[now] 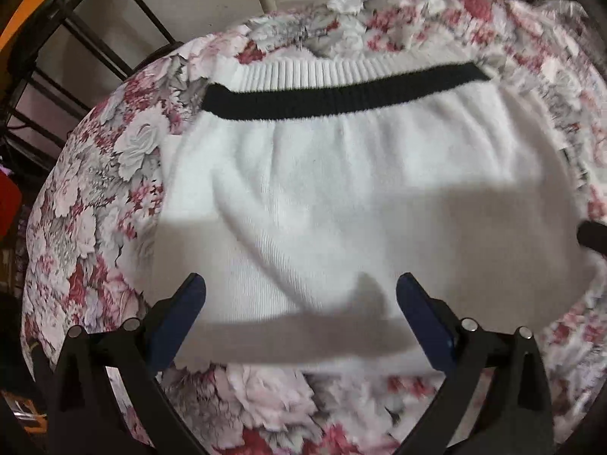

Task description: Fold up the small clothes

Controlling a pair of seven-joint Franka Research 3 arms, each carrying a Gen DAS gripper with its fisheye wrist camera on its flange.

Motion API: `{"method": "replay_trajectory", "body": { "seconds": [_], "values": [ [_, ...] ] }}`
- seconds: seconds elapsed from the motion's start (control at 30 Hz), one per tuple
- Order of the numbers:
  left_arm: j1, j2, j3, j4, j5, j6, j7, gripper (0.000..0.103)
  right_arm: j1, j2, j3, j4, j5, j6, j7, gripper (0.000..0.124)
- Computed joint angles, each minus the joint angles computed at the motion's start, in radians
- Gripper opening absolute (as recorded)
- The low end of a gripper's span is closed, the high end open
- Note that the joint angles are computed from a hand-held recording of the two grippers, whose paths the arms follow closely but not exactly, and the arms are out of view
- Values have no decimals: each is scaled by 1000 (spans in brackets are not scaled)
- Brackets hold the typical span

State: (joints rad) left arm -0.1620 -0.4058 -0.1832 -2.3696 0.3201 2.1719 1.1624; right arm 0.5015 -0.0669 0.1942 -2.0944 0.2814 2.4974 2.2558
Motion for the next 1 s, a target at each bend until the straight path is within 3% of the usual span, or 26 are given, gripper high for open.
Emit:
{"method": "replay_trajectory", "body": {
  "seconds": [0.13, 0.3, 0.5, 0.73, 0.83, 0.93, 1.0],
  "values": [
    [-26, -53, -2, -10, -50, -5, -10, 98, -8, -44, -13, -70, 74, 91, -10, 62],
    [-45, -7, -28, 5, -46, 11, -17, 98, 2, 1, -22, -58, 220, 162, -112, 65],
    [-43, 64, -24, 29, -37, 20, -41, 98, -5, 53, -17, -27, 208, 183, -122, 67],
    [-35, 115, -22, 41, -26, 21, -58, 98, -1, 95, -10, -32, 306, 255, -214, 67],
    [-35, 119, -27, 42, -7, 26, -61, 98, 5, 120, -8, -12, 262, 260, -216, 68],
    [-34, 117, -26, 41, -2, 36, -69, 98, 12, 138, -11, 9, 172, 243, -184, 61],
    [-35, 120, -28, 47, -2, 32, -77, 98, 13, 143, -12, 17, 147, 232, -180, 46]
  ]
}}
